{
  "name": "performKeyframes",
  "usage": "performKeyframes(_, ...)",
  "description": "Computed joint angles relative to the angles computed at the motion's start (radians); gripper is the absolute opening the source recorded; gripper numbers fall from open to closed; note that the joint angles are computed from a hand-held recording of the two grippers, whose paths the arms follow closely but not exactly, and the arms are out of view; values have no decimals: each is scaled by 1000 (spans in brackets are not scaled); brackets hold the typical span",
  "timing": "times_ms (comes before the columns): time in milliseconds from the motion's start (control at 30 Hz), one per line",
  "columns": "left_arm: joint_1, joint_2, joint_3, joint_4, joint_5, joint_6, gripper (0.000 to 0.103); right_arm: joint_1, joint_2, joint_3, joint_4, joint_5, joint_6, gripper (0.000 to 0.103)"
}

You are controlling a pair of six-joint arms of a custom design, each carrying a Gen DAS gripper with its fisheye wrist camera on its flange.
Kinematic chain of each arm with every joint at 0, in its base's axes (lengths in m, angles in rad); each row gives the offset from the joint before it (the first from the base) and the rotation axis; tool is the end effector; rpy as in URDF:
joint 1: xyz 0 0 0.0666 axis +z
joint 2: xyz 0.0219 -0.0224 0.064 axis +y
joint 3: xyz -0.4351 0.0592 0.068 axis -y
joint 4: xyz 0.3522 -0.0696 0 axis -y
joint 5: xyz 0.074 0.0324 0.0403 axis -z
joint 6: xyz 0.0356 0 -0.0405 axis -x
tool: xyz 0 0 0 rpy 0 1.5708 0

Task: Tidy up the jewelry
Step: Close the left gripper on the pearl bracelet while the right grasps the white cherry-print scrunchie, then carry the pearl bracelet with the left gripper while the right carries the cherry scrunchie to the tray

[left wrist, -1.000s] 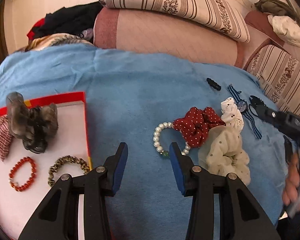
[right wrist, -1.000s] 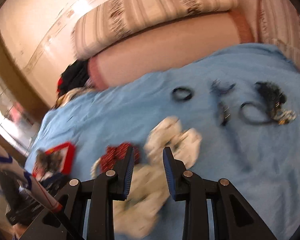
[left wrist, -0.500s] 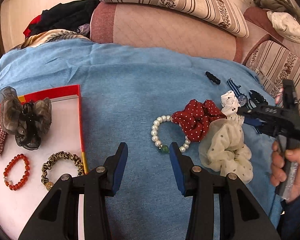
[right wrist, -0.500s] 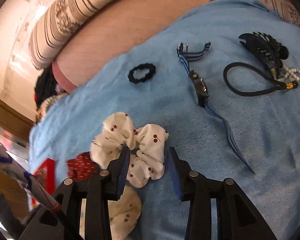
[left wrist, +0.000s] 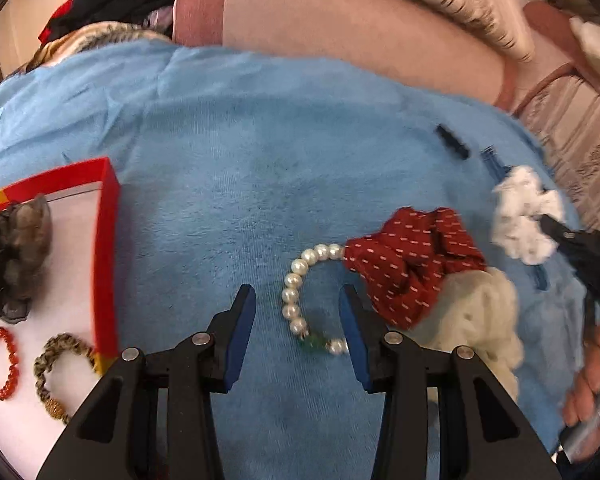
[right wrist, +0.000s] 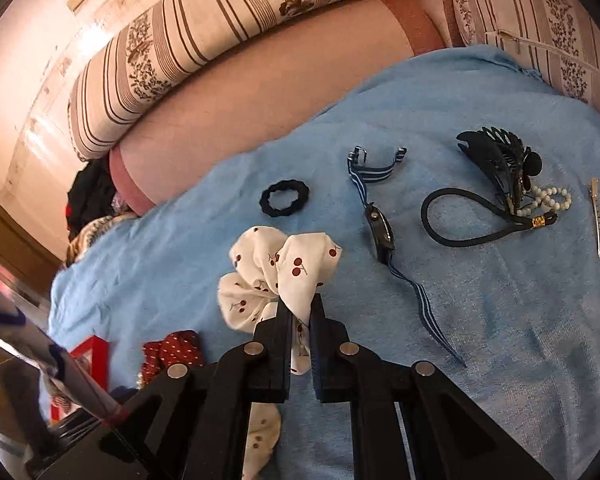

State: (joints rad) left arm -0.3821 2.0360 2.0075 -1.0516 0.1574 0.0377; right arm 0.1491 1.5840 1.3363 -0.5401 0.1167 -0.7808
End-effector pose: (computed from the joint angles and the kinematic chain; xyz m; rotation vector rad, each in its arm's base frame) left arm 0.6298 -0.2595 0.3825 0.5101 2.6247 -0.3457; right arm 0.5091 0.0719 0.4008 0.7917 2.2383 0.3154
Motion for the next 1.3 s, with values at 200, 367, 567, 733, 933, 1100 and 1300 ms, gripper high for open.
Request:
performKeyframes(200, -38, -2, -50, 110, -179, -29, 18, -2, -13, -11, 36, -24, -3, 8)
performKeyframes(367, -36, -67, -168, 212, -183, -21, 10, 7, -17, -13, 65, -35, 4, 8)
performKeyframes(567, 4, -207, -326, 329, -44, -3, 9, 30, -42, -29, 120, -30, 20, 8)
performKeyframes(733, 27, -253, -347, 391, 23, 17, 10, 72, -50, -33, 153, -23, 59, 8)
performKeyframes(933, 29, -251, -332, 411, 34, 0, 10, 126, -41, -21, 157, -2, 107, 8)
performKeyframes(1100, 36, -272, -351, 464, 9, -18, 10, 164, -20, -1, 148, 25, 159, 8)
performKeyframes(1300, 48, -290, -365, 489, -4, -7, 10, 189, -20, -1, 159, 21, 189, 8)
